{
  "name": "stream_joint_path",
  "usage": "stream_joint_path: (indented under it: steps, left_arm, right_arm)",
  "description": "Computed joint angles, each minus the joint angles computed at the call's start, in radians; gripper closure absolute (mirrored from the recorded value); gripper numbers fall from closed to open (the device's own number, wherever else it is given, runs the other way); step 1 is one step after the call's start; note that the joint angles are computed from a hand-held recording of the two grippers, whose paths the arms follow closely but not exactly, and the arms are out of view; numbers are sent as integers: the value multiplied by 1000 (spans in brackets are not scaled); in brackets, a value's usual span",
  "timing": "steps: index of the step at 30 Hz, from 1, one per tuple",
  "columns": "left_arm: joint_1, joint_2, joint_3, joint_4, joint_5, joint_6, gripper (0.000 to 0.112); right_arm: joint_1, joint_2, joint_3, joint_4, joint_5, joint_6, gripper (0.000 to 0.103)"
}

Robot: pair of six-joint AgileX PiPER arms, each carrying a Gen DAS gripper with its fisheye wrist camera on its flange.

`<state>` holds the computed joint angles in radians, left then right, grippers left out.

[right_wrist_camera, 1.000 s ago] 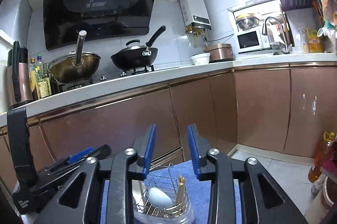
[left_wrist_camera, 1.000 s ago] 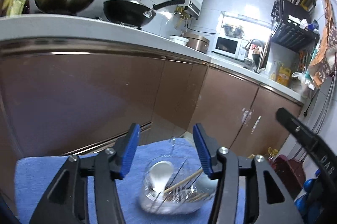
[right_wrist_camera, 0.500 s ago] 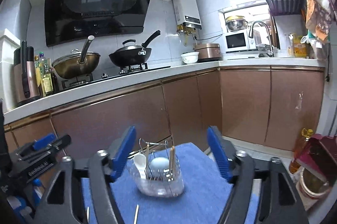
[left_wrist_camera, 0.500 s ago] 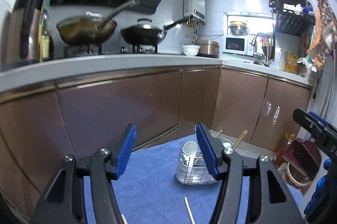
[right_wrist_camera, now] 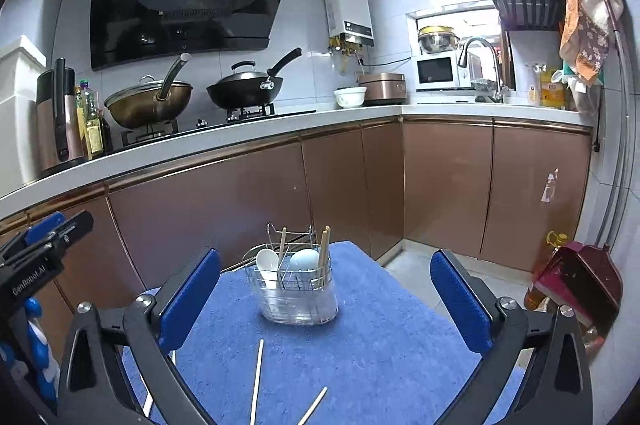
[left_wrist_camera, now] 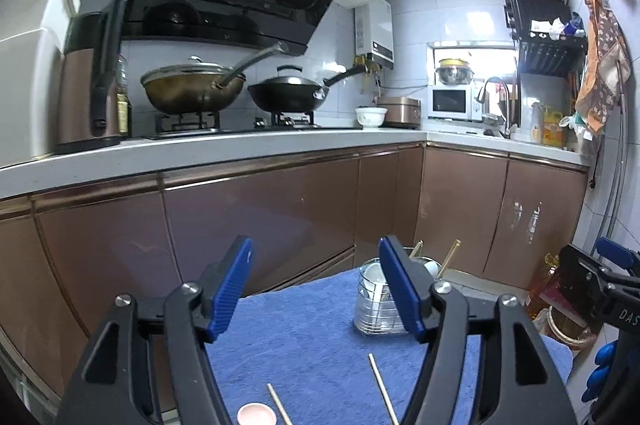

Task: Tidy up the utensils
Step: 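Withdraw both open tools from the holder back over the pink spoon and chopsticks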

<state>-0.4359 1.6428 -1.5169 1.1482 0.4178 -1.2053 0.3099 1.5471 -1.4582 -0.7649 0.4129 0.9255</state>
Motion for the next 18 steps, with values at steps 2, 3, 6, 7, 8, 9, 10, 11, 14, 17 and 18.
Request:
stream_joint_path:
  steps: [2,3,6,7,8,9,10,11,14,17,18]
  left_arm:
    - [0,-35,45,59,-1,-61,48]
    - [3,-60,74,82,-3,-88,48]
    - [13,-115,135,151,-13,-168,48]
    - [14,-136,159,190,-9,-209,48]
    - [17,-150,173,202,-7,-221,48]
    - [21,-165,187,204,-10,-222,48]
    - [31,-183,200,186,-19,-205,48]
    - [39,-202,209,132,-25,-152,48]
    - [79,-246,222,-84,-64,58,48]
    - [99,-304,262,-128,-68,107,48]
    - [110,-318,273,-152,-74,128,48]
  right_arm:
    - [12,-36,39,-50,-6,59,0]
    - [13,-50,54,-58,-13,76,0]
    - [26,-97,94,-98,-22,138,0]
    - [31,-119,116,-117,-32,166,0]
    - [34,-135,131,-130,-39,186,0]
    - [38,-150,148,-149,-48,213,0]
    - [46,-173,171,-180,-56,253,0]
    - [55,-191,191,-212,-59,290,0]
    - [79,-241,236,-263,-68,355,0]
    - [102,-273,251,-242,-64,336,0]
    - [112,-285,253,-227,-58,318,0]
